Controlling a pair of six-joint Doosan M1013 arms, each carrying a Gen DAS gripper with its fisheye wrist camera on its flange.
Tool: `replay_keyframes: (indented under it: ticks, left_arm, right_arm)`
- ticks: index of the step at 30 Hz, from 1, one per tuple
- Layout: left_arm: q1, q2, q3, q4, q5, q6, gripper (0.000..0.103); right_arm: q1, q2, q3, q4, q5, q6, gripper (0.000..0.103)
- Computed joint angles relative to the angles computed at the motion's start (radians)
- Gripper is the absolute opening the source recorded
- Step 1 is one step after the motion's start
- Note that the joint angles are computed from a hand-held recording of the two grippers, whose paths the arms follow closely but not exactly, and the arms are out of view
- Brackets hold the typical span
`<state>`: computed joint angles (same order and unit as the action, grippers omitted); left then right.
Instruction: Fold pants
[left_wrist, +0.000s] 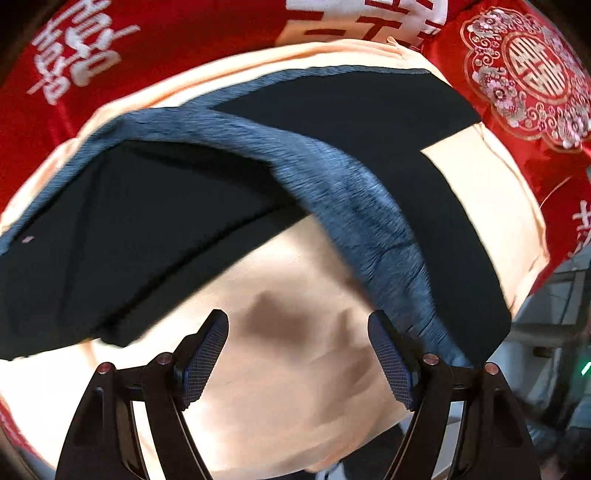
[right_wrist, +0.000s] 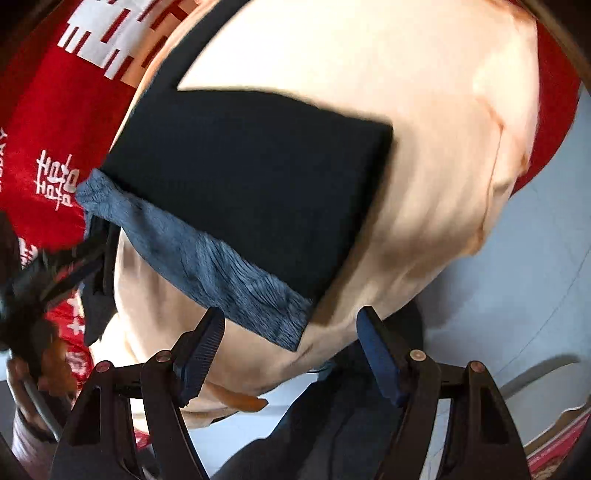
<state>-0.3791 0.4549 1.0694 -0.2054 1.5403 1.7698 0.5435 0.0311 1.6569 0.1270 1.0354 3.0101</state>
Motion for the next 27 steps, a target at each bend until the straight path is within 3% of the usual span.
replay_keyframes:
  ticks: [4,6,8,11,13,14,15,19,27]
  left_arm:
    - [-0.014,0.027,-0.010,0.008,-0.009,-0.027,0.079]
    - [-0.024,0.035,-0.011,0.008,-0.013,-0.042,0.079]
    - [-0.027,0.047,-0.018,-0.001,-0.004,-0.057,0.079]
    - [-0.029,0.057,-0.027,-0.014,0.008,-0.079,0.079]
    - [-0.031,0.060,-0.029,-0.024,0.005,-0.087,0.079]
    - [-0.033,0.062,-0.031,-0.026,0.004,-0.092,0.079]
    - [-0.034,0.064,-0.034,-0.030,0.007,-0.098,0.076]
    - [-0.019,0.093,-0.077,-0.149,0.069,-0.119,0.021]
    - [-0.031,0.133,-0.189,-0.194,0.055,-0.185,0.021]
  right_arm:
    - [-0.005,-0.021,0.055,0.054,-0.138,-0.048,0.075]
    - [-0.010,-0.027,0.063,0.075,-0.174,-0.095,0.060]
    - [-0.018,-0.032,0.065,0.095,-0.192,-0.135,0.052]
    - [-0.033,-0.040,0.081,0.173,-0.221,-0.186,0.047]
    - [-0.050,-0.037,0.093,0.247,-0.211,-0.237,0.031]
    - [-0.066,-0.033,0.098,0.310,-0.196,-0.270,0.011]
    - [-0.068,-0.038,0.104,0.336,-0.201,-0.273,0.004]
    - [-0.094,-0.062,0.091,0.371,-0.237,-0.317,0.003]
    - [-0.236,-0.041,-0.064,0.365,-0.157,-0.551,0.003]
